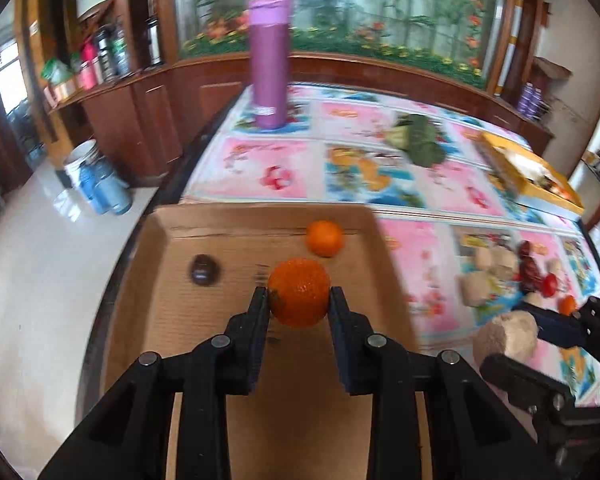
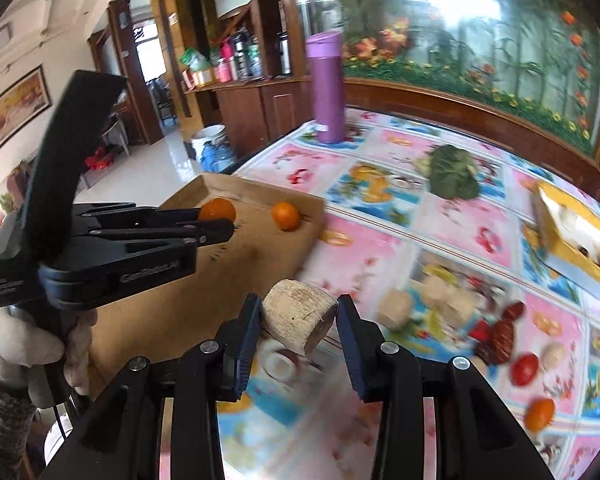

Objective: Organize fruits
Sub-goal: 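Carry both items into the cardboard box and open both grippers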

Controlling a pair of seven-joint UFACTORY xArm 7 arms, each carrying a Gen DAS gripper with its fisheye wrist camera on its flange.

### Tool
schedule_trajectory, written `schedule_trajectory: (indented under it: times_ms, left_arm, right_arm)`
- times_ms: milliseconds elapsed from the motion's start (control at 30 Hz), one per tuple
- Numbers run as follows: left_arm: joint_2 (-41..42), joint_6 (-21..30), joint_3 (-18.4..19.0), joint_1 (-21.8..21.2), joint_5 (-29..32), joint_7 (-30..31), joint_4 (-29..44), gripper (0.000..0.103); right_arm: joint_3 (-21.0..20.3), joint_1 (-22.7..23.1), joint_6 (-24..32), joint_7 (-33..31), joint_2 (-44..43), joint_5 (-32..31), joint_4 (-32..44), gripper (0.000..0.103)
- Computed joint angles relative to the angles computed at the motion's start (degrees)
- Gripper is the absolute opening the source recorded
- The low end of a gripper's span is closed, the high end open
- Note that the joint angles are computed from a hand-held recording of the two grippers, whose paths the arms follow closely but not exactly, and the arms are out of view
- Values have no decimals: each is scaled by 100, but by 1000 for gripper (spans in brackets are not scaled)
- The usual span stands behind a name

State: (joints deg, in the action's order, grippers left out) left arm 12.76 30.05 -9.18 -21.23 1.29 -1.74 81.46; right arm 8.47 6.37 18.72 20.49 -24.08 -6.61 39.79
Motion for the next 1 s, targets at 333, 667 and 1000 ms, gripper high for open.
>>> schedule_trajectory:
  times_ms: [333, 667, 1000]
  left_arm:
    - [715, 491, 71, 418, -567, 38, 671, 30]
    - [469, 206, 144, 443, -573, -242, 422, 54]
    - [-731, -524, 106, 501, -707, -570, -733, 69]
  right_arm:
    - [199, 83, 302, 760, 1957, -1129, 1505, 42]
    - [-178, 507, 374, 1248, 2412, -1910, 1825, 42]
    - [146, 304, 570, 2498, 1359, -3587, 1264, 60]
